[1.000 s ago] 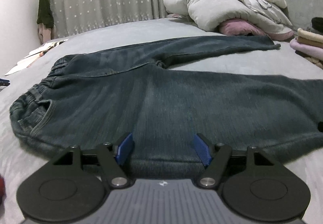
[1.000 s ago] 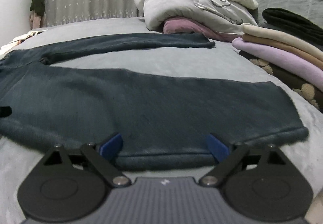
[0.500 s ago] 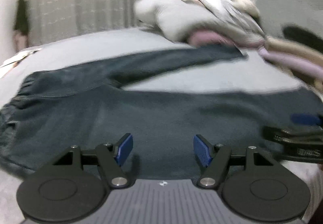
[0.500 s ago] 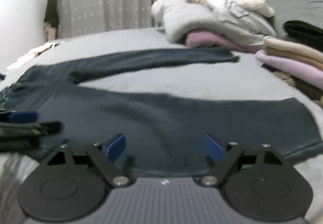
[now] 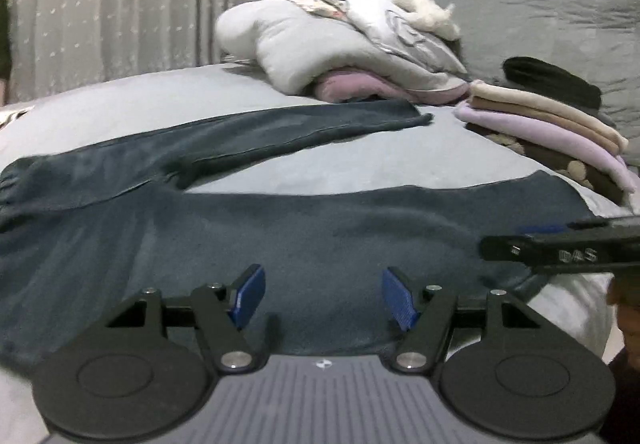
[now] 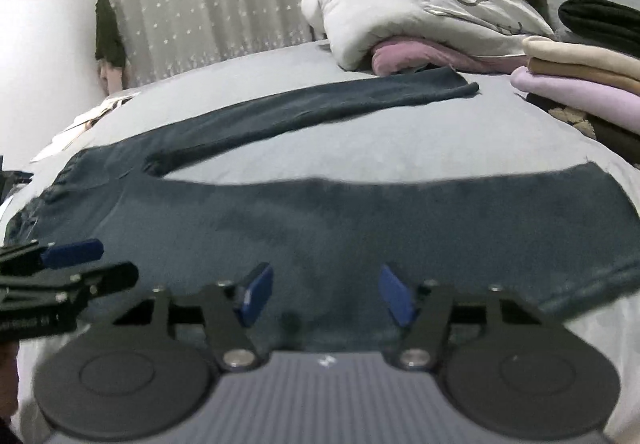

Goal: Fold clothes

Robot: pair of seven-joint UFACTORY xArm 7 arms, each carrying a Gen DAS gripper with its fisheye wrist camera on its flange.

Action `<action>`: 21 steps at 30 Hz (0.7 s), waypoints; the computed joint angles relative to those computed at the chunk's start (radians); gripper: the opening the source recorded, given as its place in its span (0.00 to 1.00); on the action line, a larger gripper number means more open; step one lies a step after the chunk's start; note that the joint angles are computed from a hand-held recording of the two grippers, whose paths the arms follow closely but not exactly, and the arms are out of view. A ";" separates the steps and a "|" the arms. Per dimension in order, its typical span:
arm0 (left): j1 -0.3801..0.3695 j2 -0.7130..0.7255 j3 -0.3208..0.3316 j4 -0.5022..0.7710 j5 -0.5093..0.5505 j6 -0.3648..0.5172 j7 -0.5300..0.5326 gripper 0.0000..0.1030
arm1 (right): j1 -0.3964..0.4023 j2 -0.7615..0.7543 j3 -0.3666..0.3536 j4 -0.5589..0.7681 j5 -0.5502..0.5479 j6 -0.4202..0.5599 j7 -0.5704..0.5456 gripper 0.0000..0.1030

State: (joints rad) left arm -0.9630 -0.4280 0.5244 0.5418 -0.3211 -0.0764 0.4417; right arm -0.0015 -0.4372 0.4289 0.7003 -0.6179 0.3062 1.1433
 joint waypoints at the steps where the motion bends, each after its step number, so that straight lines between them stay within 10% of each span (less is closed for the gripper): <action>1: -0.047 0.001 0.041 0.005 -0.002 0.002 0.016 0.62 | -0.010 0.021 0.005 0.015 -0.012 -0.007 -0.002 0.44; 21: -0.146 -0.010 0.139 -0.110 0.182 -0.138 -0.085 0.60 | 0.092 0.457 -0.158 0.408 -0.224 0.161 -0.008 0.38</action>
State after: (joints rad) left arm -1.1092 -0.4375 0.6636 0.4314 -0.1391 -0.2148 0.3565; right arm 0.0910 0.0201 0.2714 1.1086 -0.8419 0.4676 1.1356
